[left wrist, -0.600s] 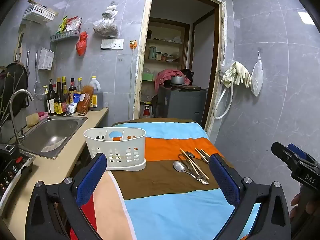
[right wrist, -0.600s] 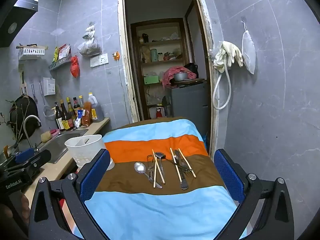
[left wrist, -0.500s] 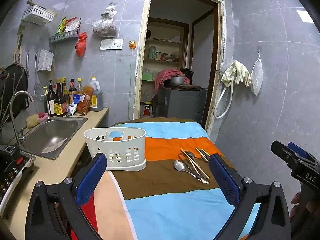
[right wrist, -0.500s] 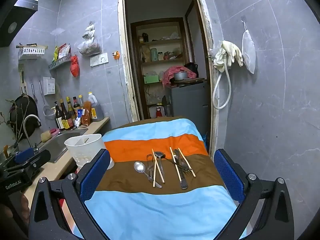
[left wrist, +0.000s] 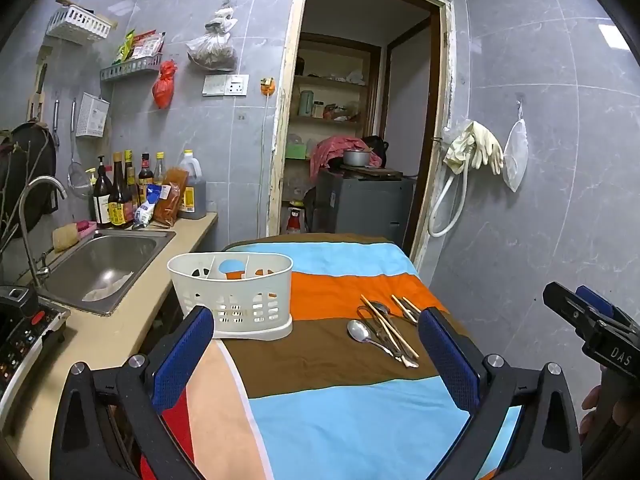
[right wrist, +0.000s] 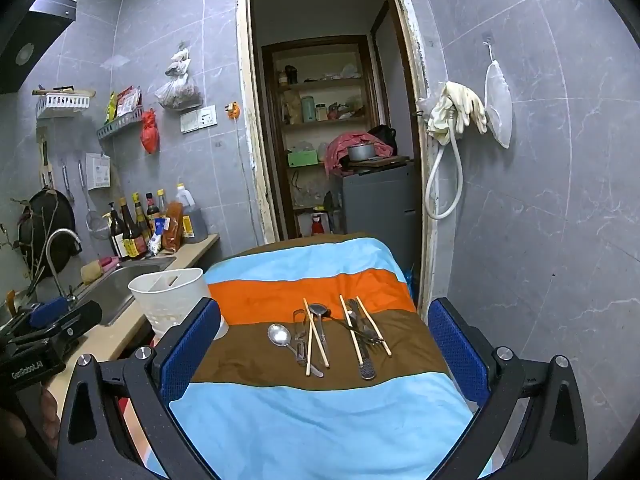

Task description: Organize utensils

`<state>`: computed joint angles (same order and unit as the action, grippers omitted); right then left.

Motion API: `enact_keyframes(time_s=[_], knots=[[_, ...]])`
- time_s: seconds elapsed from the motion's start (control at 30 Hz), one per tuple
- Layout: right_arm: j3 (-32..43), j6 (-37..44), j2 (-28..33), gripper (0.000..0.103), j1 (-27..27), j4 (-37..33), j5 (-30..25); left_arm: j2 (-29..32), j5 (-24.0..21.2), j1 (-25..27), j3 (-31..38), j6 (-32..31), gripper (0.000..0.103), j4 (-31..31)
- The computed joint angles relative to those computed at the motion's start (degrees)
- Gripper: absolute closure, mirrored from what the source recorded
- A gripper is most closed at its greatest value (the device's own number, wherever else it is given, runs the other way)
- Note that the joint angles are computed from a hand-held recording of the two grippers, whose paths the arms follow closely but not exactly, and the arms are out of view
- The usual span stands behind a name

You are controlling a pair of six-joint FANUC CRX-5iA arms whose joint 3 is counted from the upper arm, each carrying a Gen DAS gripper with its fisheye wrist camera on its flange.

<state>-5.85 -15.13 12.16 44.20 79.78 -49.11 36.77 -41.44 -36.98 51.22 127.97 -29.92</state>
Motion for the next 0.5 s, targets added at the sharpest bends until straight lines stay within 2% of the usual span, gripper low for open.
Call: enact_keyframes(time_s=[0.5], knots=[[0.7,0.8,0.6,0.001,0.1,-0.4,-0.1,-0.3,0.2,0.1,-0.6,0.1,0.000,0.1]])
